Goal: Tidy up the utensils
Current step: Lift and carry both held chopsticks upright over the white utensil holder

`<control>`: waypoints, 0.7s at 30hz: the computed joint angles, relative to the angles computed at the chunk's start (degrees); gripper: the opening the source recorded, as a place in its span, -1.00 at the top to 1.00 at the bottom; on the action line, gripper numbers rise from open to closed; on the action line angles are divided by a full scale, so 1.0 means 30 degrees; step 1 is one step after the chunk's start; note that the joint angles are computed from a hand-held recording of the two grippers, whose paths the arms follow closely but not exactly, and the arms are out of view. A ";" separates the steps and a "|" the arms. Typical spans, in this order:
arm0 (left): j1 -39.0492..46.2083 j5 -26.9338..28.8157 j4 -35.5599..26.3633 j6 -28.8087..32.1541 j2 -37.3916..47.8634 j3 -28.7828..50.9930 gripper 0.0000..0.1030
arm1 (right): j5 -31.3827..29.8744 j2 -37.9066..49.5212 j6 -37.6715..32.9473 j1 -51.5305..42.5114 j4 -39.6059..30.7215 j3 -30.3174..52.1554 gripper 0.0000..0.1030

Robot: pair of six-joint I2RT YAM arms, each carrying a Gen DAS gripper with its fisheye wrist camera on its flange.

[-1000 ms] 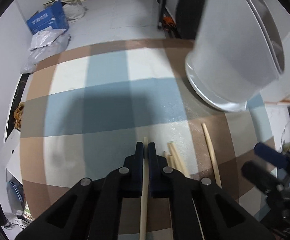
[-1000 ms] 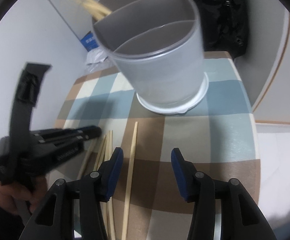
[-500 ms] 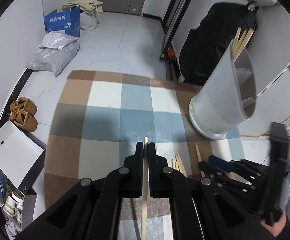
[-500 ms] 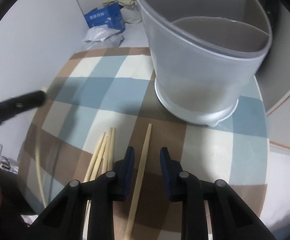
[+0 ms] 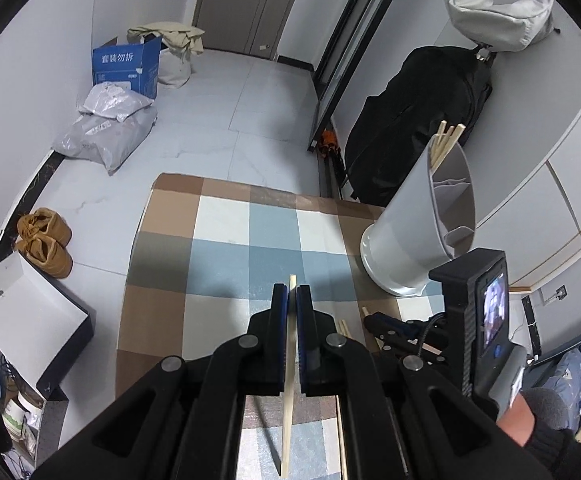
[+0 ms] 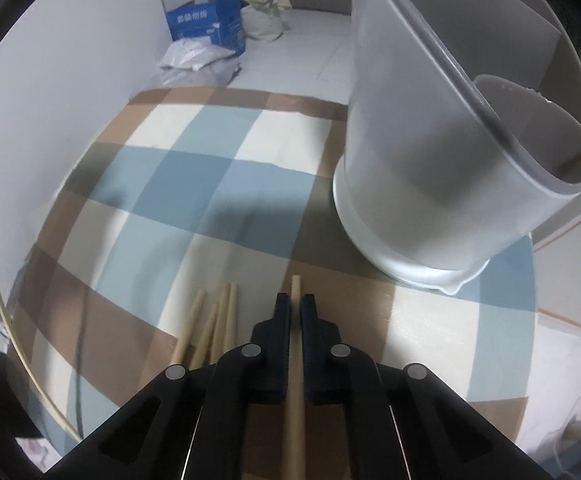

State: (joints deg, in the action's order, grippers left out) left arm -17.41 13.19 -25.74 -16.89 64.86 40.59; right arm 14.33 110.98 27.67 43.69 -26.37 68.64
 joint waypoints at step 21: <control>-0.3837 -0.1971 -0.1754 -0.0998 -0.2512 0.0984 1.00 | 0.5641 -1.2586 0.0934 0.3050 0.8565 -1.0296 0.92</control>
